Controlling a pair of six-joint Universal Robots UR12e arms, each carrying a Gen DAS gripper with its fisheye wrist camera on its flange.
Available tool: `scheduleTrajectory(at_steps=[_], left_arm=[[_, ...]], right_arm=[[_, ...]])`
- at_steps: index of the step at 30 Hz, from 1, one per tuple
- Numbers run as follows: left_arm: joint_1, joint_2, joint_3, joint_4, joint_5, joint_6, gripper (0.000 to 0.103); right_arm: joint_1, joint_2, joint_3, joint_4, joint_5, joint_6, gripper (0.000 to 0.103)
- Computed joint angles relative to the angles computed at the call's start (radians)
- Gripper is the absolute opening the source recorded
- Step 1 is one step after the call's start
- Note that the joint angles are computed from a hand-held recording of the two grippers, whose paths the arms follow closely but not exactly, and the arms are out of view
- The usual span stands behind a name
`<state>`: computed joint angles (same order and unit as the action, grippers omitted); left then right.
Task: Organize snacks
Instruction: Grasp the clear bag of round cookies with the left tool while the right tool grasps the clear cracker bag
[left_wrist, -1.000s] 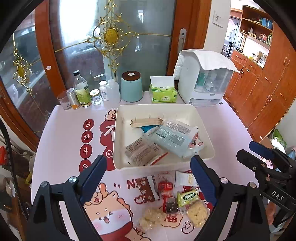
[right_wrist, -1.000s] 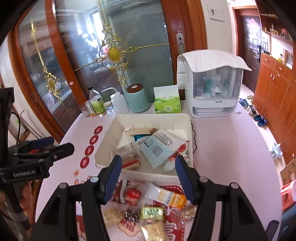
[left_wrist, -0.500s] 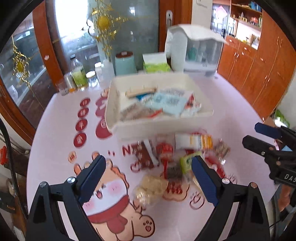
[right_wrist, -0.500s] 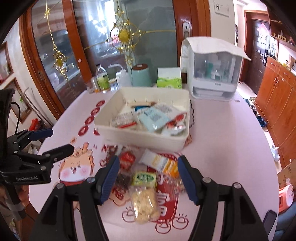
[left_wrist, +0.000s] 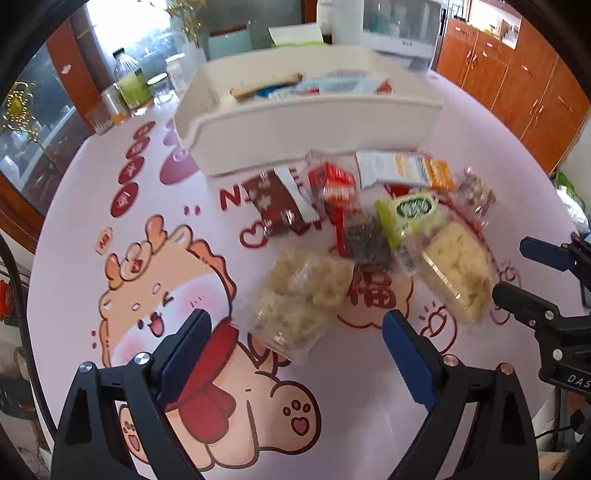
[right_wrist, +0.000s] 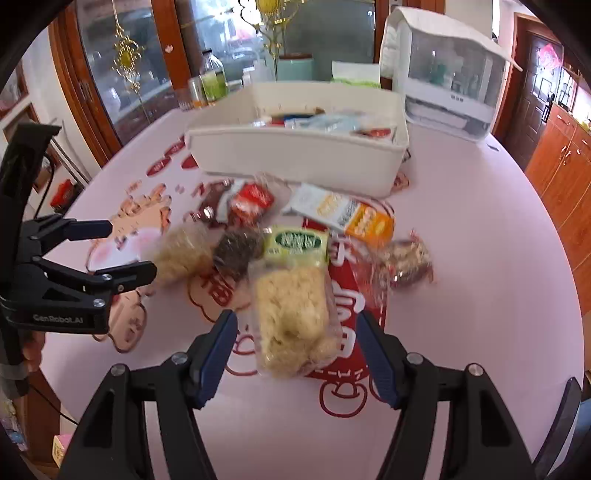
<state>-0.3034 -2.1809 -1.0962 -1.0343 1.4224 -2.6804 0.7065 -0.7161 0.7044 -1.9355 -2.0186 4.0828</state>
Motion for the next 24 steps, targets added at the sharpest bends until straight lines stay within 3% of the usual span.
scheduleTrajectory(at_steps=[14, 19, 22, 24], left_arm=[[-0.005, -0.084, 0.089, -0.091, 0.016, -0.015, 0.093], [-0.007, -0.105, 0.115, -0.123, 0.005, -0.007, 0.093], [-0.008, -0.105, 0.107, -0.101, 0.002, 0.011, 0.090], [-0.008, -0.103, 0.101, -0.089, -0.008, 0.011, 0.083]], right_arm=[[-0.021, 0.072, -0.087, 0.091, 0.053, 0.025, 0.067], [-0.028, 0.077, -0.082, 0.073, 0.083, 0.035, 0.067], [-0.027, 0.077, -0.076, 0.067, 0.080, 0.046, 0.065], [-0.025, 0.079, -0.081, 0.072, 0.069, 0.042, 0.062]])
